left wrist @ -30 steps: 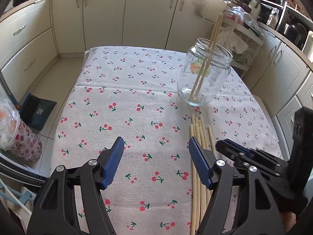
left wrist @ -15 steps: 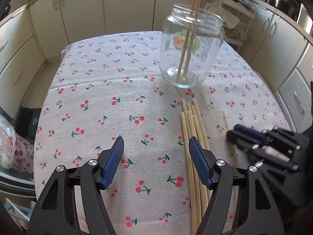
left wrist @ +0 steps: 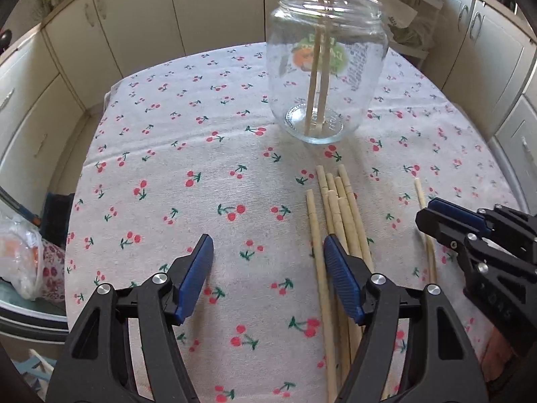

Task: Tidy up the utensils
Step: 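Grasp another chopstick with the left tool while the right tool grasps one too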

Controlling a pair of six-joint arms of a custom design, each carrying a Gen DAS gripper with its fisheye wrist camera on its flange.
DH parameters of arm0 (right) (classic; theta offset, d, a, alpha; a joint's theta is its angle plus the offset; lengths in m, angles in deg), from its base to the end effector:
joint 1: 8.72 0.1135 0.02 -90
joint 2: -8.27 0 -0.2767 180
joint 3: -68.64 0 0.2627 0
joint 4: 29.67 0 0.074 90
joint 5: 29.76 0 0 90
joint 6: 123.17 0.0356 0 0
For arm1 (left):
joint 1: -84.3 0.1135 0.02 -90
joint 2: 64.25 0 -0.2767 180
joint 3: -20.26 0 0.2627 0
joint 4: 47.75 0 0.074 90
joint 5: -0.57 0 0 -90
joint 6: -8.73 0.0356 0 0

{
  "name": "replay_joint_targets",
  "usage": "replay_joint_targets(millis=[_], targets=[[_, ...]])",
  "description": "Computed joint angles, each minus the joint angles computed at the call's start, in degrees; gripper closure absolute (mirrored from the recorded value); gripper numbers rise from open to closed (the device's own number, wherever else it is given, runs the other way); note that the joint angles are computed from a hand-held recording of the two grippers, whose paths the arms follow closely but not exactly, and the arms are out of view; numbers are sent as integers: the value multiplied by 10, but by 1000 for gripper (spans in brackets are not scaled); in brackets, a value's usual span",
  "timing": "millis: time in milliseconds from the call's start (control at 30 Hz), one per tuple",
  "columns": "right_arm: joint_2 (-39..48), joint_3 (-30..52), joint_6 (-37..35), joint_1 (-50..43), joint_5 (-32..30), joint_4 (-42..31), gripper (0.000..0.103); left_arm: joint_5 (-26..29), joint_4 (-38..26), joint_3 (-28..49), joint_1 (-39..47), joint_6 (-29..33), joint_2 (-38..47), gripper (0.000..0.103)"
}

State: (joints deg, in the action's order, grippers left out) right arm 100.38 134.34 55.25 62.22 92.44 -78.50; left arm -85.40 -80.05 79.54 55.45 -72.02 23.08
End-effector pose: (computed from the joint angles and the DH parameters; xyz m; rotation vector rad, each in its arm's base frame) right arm 0.1133 0.2698 0.1725 0.4795 2.4946 0.1922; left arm 0.2555 -0.1436 0.1712 0.8834 2.4833 -0.2101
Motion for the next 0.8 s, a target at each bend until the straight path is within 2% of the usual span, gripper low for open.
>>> replay_joint_targets(millis=[33, 67, 133, 200, 300, 433, 567, 633, 700, 800], targets=[[0, 0, -3, -1, -1, 1, 86, 2, 1, 2, -3, 1, 1, 51], [1, 1, -11, -1, -3, 3, 86, 4, 1, 5, -4, 1, 3, 65], [2, 4, -31, 0, -6, 3, 91, 3, -9, 14, 3, -4, 6, 82], [-1, 3, -44, 1, -11, 0, 91, 18, -21, 21, 20, -3, 10, 91], [-9, -2, -46, -4, -23, 2, 91, 50, -57, 43, 47, 6, 20, 90], [2, 15, -46, -16, -37, -11, 90, 62, -82, 70, 52, -3, 39, 90], [28, 47, -52, -18, -37, -43, 90, 45, -76, 75, 42, -3, 48, 90], [38, 59, -59, -16, -35, -56, 91, 36, -69, 69, 38, 3, 44, 93], [34, 54, -64, -17, -37, -51, 91, 43, -65, 62, 40, 14, 37, 98], [19, 41, -68, -27, -52, -39, 92, 49, -71, 61, 44, 29, 32, 98]])
